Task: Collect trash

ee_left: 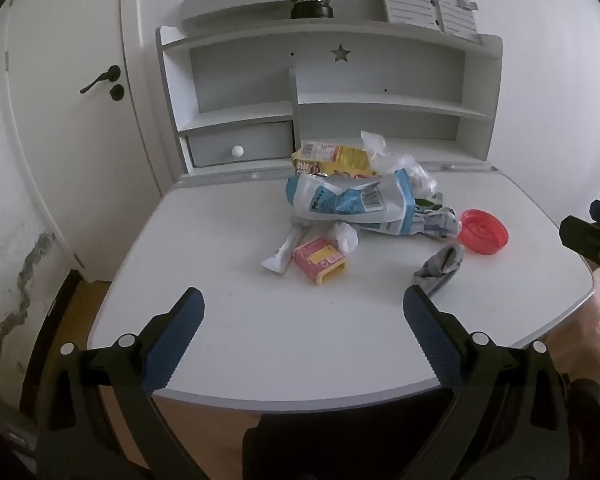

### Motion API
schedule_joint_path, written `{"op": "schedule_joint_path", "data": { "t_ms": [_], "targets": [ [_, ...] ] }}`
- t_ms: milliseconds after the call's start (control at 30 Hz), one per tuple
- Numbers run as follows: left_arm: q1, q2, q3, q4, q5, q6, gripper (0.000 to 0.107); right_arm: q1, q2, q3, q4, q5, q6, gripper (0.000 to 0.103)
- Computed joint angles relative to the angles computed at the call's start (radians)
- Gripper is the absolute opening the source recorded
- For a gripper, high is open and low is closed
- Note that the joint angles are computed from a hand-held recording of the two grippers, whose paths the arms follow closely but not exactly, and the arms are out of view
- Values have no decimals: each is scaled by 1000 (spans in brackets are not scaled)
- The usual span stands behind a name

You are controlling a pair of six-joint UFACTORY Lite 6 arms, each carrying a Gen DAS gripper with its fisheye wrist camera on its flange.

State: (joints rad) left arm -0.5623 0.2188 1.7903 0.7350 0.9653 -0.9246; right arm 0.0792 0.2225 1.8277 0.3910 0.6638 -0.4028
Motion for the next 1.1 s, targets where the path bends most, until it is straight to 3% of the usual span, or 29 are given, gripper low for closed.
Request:
{"op": "schedule_joint_path", "data": {
  "t_ms": [1100],
  "targets": [
    [8, 1, -24, -6, -19, -5, 97, 2, 9, 35, -8, 33, 10, 97]
  ]
}}
